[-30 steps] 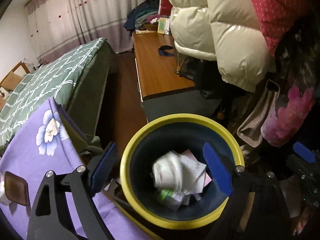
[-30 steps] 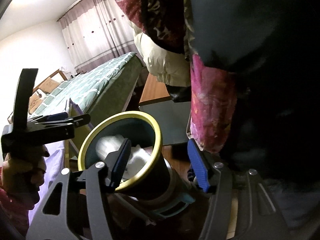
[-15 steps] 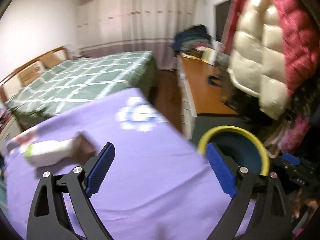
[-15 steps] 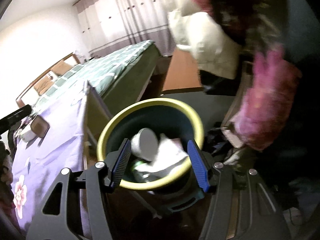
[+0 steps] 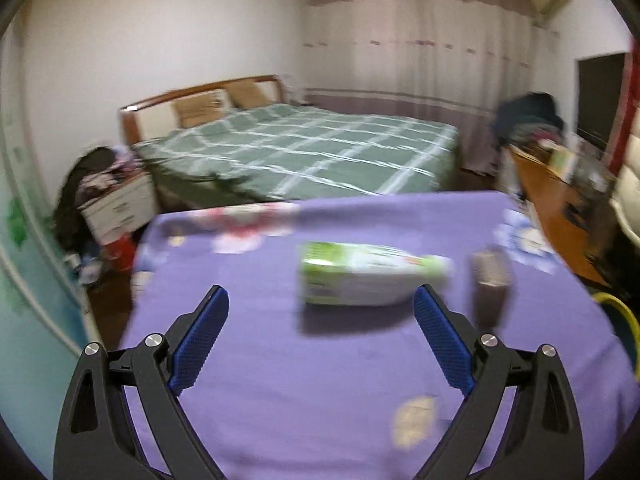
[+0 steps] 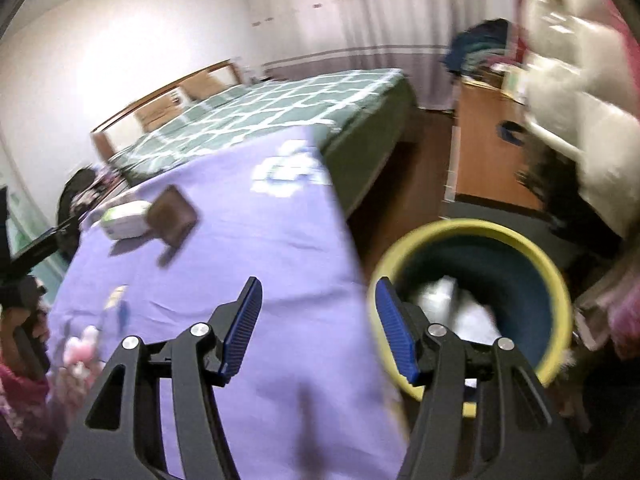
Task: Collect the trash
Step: 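Grasp the brown lid left on the table with the right gripper, then carry the brown lid over the yellow bin and open the right gripper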
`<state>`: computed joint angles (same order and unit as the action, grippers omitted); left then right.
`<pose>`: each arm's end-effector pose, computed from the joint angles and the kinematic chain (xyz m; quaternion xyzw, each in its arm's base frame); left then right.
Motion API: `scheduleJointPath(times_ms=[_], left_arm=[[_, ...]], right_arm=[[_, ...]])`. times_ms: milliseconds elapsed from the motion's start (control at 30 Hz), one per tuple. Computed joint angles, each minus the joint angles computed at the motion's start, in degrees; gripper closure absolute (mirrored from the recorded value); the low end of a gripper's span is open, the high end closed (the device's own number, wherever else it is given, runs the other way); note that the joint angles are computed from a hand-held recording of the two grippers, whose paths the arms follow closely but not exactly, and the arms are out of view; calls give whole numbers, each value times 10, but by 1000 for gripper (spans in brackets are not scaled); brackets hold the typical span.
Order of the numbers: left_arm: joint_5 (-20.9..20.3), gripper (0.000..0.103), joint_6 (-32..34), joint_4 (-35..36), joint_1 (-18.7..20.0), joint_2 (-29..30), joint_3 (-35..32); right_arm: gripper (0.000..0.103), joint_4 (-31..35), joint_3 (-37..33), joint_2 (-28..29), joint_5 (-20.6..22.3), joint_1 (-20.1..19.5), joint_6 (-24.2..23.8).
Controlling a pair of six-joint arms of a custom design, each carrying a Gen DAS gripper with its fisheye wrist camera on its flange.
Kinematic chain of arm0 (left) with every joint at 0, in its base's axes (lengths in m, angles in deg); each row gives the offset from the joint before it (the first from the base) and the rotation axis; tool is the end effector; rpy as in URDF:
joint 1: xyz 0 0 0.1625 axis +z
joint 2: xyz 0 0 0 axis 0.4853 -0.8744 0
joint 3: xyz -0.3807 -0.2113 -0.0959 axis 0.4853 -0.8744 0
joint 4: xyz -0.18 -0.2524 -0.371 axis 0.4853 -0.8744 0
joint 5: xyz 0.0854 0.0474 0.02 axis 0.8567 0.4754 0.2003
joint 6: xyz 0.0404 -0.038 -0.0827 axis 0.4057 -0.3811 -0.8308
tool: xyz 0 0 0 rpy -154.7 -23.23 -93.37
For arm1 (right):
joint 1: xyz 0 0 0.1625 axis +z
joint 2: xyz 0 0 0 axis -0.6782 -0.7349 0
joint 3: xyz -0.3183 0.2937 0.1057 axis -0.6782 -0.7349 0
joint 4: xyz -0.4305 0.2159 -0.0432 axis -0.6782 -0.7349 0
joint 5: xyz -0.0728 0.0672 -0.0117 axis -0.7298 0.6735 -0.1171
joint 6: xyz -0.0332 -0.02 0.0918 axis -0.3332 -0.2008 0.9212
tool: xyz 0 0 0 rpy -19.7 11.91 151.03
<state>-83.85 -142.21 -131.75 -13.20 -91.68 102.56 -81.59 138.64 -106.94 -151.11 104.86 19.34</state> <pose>-0.2084 -0.2908 0.0749 0.0241 0.7560 -0.4842 0.4398 -0.0042 -0.3192 0.2622 0.2486 -0.8945 0.3106 0.2038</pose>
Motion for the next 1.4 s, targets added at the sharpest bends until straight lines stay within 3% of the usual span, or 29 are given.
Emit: scheduleJointPath(times_ms=[67,133,233,400,600,733,767,833,1100,1400], left_arm=[[-5,11,-87,89,5,-18,4],[-7,11,-124,109,9,-34,18],[-16,11,-105,85,27,-65,38],[-17,10,-134,94,30,-111,58],[-12,9,-109,44,47,-98,62],[-6,9,-98,31,49,-85,58],[-7,9,-98,31,47,-83,58],[-7,8,-89,20,50,-80,59],[-10,8,-78,7,50,-77,59],[-13,8,-62,-11,48,-64,58]], right_arm=[[47,-19,-8,57,-26,56,18],[47,-33,-17,102,-41,97,36],[47,-95,-29,191,-77,164,59],[47,-176,-57,328,-112,248,87],[49,-230,-113,463,-171,301,116],[72,-234,-138,505,-194,312,131],[84,-235,-140,510,-198,314,132],[96,-235,-140,512,-200,314,127],[97,-261,-102,465,-181,301,102],[97,-269,-55,348,-161,238,88]])
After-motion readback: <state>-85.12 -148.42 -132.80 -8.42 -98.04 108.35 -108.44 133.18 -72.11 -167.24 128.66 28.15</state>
